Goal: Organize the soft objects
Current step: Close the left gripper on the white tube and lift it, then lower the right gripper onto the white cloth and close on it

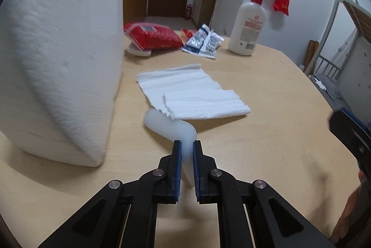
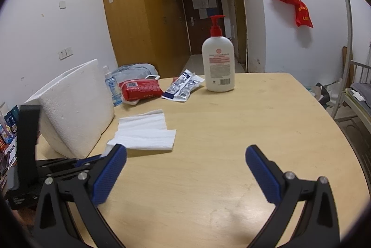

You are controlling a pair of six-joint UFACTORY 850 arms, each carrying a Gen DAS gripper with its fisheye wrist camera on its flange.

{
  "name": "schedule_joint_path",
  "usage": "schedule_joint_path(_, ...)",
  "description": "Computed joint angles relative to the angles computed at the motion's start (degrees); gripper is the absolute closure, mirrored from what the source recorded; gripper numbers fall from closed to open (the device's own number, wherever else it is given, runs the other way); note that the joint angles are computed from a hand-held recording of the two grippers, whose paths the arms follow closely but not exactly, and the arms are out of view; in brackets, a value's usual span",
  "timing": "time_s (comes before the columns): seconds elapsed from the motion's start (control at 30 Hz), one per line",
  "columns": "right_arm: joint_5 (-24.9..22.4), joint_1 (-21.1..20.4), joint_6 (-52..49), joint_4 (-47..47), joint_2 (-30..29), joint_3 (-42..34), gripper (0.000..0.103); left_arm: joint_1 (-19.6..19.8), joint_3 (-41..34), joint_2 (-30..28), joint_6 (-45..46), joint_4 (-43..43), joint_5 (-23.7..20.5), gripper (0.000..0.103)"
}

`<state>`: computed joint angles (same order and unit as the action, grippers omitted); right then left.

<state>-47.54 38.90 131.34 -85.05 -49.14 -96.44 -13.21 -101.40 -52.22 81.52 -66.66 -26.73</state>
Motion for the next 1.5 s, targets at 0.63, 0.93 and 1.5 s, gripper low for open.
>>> schedule_joint_path(0.63,0.61,0.13,-10.7,6.11,-5.18,-10.31,0.0,3.71,8.63,6.16,22.02,-17.38,-3.77,0.093)
schedule_joint_path(0.93,4.58,-1.64,-21.49,10.8,-9.6,-18.51,0.0,4.58,8.5,5.86,21.35,-18.48,-2.11,0.093)
schedule_joint_path(1.5,3.95,-3.93,-46.15,31.27,-23.7,-42.56,0.0,6.3,6.14,3.9,22.14,-22.22,0.96,0.093)
